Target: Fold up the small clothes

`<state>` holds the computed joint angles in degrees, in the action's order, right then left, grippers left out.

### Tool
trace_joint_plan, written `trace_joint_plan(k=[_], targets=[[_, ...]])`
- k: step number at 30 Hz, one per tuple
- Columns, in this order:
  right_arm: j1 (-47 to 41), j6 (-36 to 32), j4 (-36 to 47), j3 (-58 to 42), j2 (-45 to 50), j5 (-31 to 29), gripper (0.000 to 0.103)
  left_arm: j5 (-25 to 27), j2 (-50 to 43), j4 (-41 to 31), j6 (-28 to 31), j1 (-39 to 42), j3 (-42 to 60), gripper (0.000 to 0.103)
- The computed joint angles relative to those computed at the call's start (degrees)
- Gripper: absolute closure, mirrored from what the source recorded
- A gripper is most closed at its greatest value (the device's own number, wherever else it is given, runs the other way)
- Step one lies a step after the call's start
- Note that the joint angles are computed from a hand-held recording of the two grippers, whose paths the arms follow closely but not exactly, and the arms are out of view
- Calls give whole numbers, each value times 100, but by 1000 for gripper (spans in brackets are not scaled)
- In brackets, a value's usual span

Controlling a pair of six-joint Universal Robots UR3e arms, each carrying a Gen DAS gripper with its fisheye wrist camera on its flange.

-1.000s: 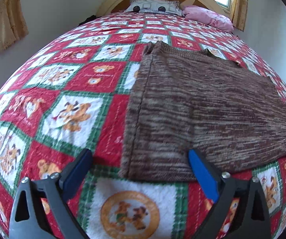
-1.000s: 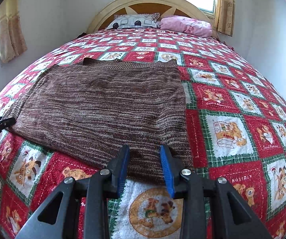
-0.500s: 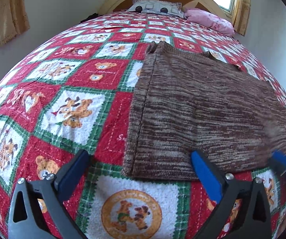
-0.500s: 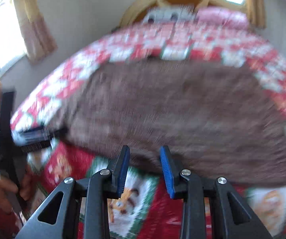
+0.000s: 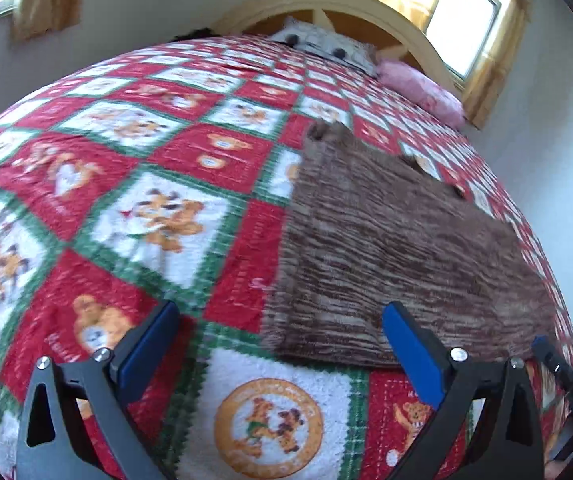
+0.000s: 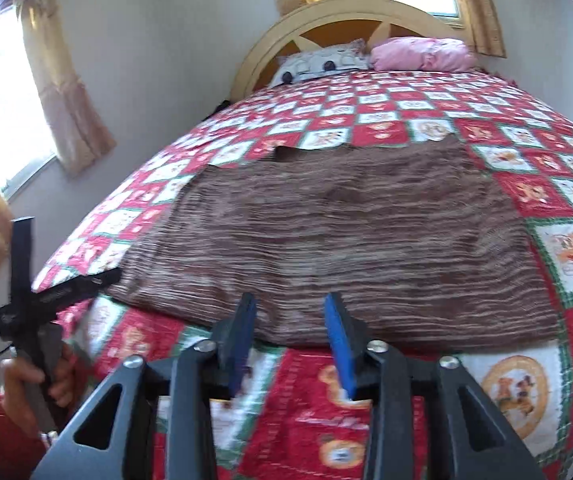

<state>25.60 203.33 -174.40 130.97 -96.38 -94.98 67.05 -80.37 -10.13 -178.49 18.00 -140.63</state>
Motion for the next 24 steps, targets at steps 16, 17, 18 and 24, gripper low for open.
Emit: trace_joint_plan(k=[16, 17, 18, 24], targets=[[-497, 136, -368, 508, -106, 782, 58, 328, 465, 139, -1164, -419, -379, 24], [-509, 144, -385, 521, -110, 805, 58, 342, 456, 205, -1360, -475, -402, 23], [-531, 142, -413, 548, -113, 833, 58, 370, 484, 299, -1573, -504, -461, 21], [-624, 129, -471, 596, -111, 957, 58, 413, -396, 757, -2237, -895, 91, 9]])
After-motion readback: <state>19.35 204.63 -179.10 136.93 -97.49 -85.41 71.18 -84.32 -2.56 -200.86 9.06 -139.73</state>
